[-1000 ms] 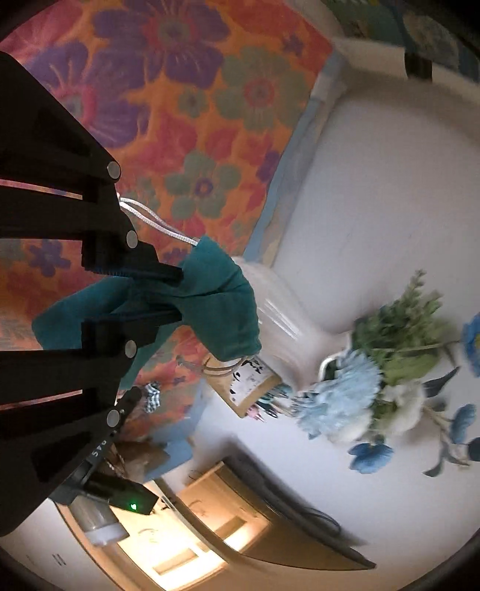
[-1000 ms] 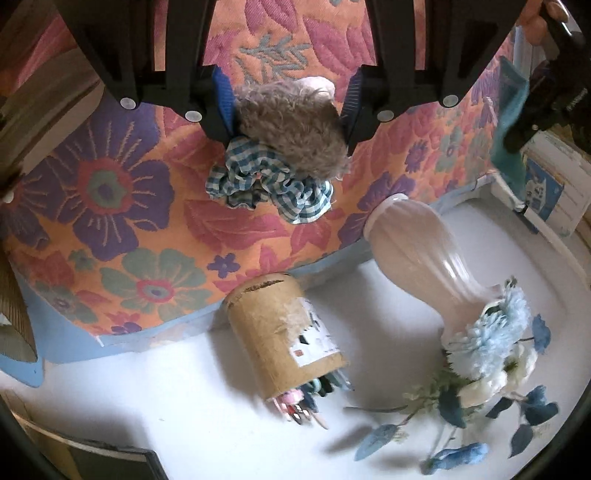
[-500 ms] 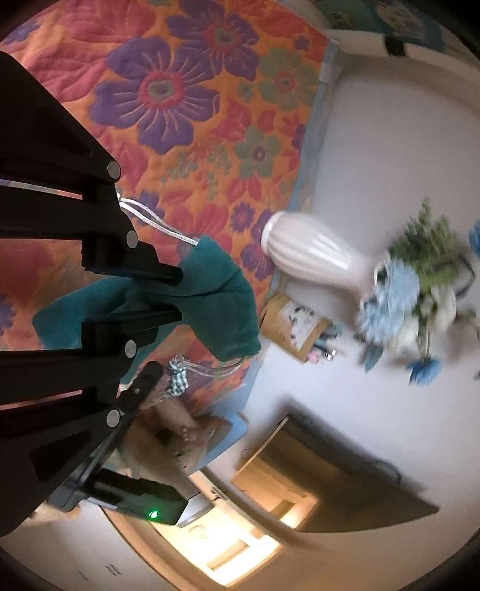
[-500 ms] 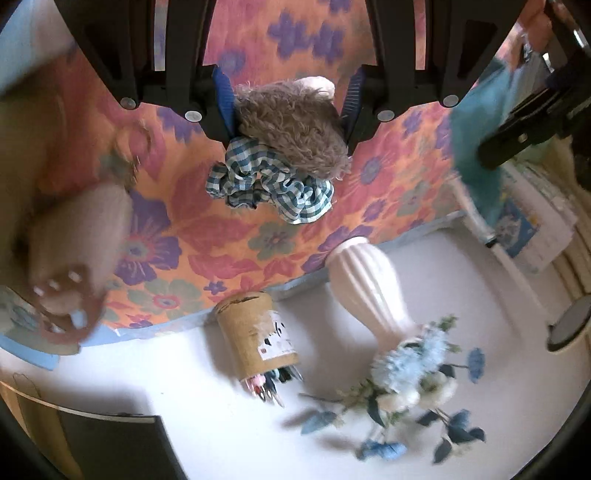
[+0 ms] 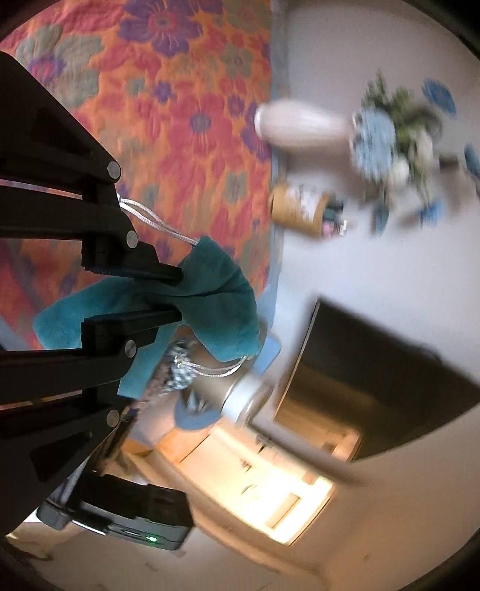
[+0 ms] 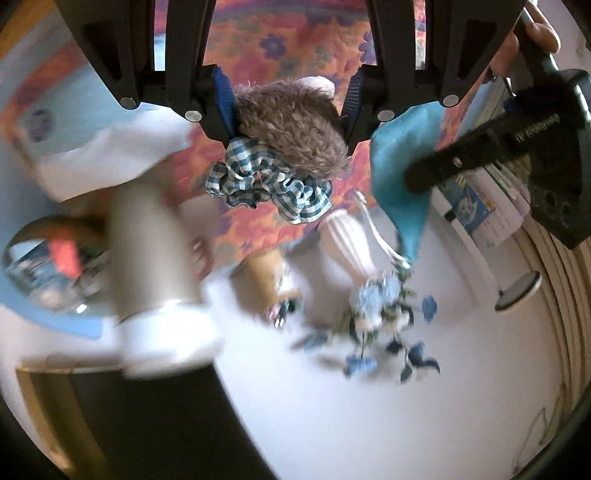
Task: Organize soft objects
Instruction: 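Carry the teal pouch and hedgehog to the brown bowl and release both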
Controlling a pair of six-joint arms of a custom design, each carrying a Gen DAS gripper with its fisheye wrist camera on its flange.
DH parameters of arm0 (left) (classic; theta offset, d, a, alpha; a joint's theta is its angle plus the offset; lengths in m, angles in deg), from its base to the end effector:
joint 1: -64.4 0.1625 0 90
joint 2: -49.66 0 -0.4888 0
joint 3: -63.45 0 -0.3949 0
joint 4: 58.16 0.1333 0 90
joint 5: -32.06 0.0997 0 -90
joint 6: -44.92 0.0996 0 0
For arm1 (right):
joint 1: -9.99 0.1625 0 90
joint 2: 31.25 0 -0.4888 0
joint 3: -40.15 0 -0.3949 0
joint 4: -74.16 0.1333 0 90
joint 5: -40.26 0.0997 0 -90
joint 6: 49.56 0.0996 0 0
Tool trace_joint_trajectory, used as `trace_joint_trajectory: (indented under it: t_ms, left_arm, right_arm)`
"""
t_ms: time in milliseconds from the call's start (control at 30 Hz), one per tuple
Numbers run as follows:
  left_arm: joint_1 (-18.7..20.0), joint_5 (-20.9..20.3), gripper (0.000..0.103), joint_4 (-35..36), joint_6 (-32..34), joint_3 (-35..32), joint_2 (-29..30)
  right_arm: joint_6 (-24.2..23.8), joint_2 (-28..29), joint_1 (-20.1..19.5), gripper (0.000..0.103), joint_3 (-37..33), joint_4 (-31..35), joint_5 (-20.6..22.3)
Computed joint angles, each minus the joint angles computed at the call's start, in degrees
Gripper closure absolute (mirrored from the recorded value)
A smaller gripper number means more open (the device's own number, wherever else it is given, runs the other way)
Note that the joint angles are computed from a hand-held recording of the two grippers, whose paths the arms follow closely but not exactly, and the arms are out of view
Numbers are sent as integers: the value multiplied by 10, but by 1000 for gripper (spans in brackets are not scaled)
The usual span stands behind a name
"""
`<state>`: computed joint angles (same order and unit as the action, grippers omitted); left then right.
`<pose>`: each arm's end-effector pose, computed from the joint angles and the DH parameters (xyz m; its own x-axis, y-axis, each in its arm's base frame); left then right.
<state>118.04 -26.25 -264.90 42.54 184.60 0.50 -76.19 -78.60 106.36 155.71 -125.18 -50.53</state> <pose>-0.1898 -0.5709 0.1667 -0.9212 0.1827 -0.3435 0.3831 0.5800 -0.7189 0.1997 -0.5999 0.1459 -0.8518 -0.4266 0.3041 -0.5206 0.6235 -0.5833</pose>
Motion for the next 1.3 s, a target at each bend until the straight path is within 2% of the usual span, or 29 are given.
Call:
trace_joint_trajectory:
  t_ms: [200, 300, 367, 500, 667, 833, 867, 1000, 1133, 1200, 1233, 1267, 1300]
  left_arm:
    - [-24, -36, 91, 26, 8, -19, 31]
    - [-31, -57, 91, 47, 8, -40, 48]
    - [-37, -58, 91, 56, 15, -56, 59]
    - [-50, -55, 91, 82, 31, -102, 88]
    - [-69, -21, 91, 149, 58, -212, 139]
    - [-76, 17, 91, 208, 68, -330, 189]
    - [-78, 41, 91, 217, 78, -365, 205]
    - [-76, 93, 91, 285, 77, -468, 247]
    - [-64, 140, 91, 388, 44, -585, 295]
    - [-54, 148, 90, 454, 18, -644, 318]
    - [-47, 156, 90, 491, -3, -677, 331]
    - [-43, 161, 85, 513, -19, -696, 339]
    - [-41, 173, 78, 540, -39, -714, 346]
  right_arm:
    - [18, -50, -30, 56, 31, -44, -3]
    - [38, -70, -46, 56, 26, -37, 0]
    - [55, -83, -60, 56, 25, -34, 13]
    - [75, -101, -79, 56, 20, -42, 12]
    - [90, -121, -97, 55, 0, -36, 3]
    - [104, -125, -110, 55, -52, 12, 6]
    - [103, -122, -109, 55, -70, 24, 7]
    - [106, -97, -100, 55, -154, 86, 2]
    - [119, -58, -96, 55, -244, 154, -12]
    - [131, -39, -97, 55, -284, 186, -20]
    - [137, -28, -98, 53, -304, 205, -21]
    - [145, -18, -101, 43, -325, 227, -19]
    - [153, -11, -102, 28, -339, 243, -18]
